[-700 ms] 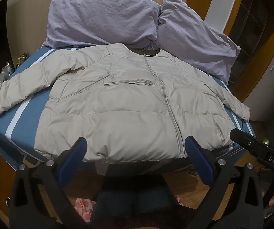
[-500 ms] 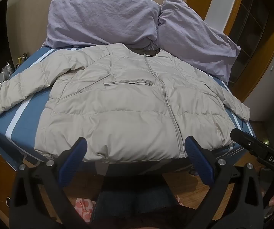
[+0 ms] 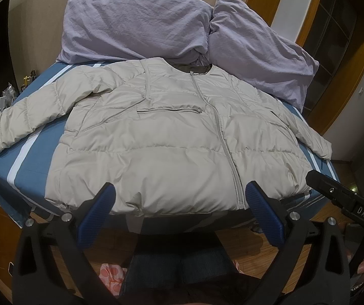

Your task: Fold large clothes

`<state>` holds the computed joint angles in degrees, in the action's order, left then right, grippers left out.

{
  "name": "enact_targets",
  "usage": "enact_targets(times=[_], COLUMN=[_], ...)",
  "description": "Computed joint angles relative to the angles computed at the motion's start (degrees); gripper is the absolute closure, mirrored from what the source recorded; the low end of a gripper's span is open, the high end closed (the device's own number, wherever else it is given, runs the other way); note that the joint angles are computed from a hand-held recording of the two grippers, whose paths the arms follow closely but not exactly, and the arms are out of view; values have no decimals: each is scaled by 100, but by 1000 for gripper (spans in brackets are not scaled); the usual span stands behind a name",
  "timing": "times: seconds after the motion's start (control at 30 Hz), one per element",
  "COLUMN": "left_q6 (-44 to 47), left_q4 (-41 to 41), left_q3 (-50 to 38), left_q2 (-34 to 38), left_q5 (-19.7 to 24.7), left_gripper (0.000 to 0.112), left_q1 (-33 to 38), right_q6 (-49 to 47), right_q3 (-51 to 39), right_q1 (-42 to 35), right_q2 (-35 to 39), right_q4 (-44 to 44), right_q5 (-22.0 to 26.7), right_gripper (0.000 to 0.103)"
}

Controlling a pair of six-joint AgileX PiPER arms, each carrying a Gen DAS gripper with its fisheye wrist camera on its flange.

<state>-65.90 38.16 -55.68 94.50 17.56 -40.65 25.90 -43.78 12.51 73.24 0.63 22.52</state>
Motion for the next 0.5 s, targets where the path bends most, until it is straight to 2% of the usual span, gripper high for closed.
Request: enact_targets(times=[0.5], left_q6=[-7], left_q4=[11], left_q3=[2], left_q2=[0], left_q5=[-1], left_gripper=[11], left_q1=[-1], right_q6=[-14], right_q3=[5], right_q1=[2], right_q2=[1], right_q4=[28], right_q5=[-13], right_gripper=[2])
